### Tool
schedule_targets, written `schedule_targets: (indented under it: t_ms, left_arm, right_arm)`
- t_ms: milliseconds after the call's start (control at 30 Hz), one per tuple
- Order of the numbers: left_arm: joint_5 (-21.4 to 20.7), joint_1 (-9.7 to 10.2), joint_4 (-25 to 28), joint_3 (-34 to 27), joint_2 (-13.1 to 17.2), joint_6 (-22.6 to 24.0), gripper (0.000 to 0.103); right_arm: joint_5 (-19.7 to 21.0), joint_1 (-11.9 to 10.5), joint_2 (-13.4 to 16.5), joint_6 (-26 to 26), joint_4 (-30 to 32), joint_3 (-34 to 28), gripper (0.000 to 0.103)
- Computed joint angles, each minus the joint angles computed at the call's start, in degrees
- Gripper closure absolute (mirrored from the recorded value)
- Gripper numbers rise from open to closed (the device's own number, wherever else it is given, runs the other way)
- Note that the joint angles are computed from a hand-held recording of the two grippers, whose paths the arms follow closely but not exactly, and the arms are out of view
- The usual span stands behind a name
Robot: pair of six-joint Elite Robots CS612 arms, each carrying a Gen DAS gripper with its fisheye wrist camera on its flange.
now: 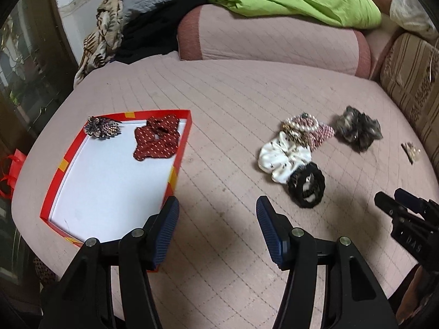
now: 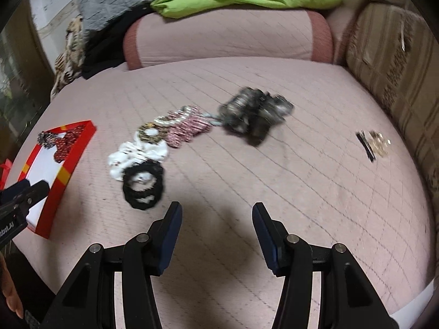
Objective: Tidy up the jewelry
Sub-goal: 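Move both grippers back toward the remaining accessories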
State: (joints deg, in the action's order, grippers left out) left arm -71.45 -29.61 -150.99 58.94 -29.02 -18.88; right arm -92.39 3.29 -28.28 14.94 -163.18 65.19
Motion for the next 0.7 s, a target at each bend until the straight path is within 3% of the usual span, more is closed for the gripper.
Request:
schedule_targets:
  t_ms: [300, 500, 700]
  left_arm:
    - [-2.1, 0.49, 3.4, -2.1, 1.3, -1.0, 0.045]
    - [-11.7, 1.72, 4.5, -6.2, 3.9, -0.5, 0.045]
    - [-18.8, 2.97, 8.8, -15.3, 8.8, -2.4, 0.045]
  right_arm:
    - [2.1, -0.6, 0.6, 1.1, -0.4, 0.1, 0.045]
    - [3.4, -1.0, 1.5, 2.3, 0.8, -1.0, 0.045]
    - [6.7, -1.7, 2.1, 2.9, -1.1, -1.0, 0.045]
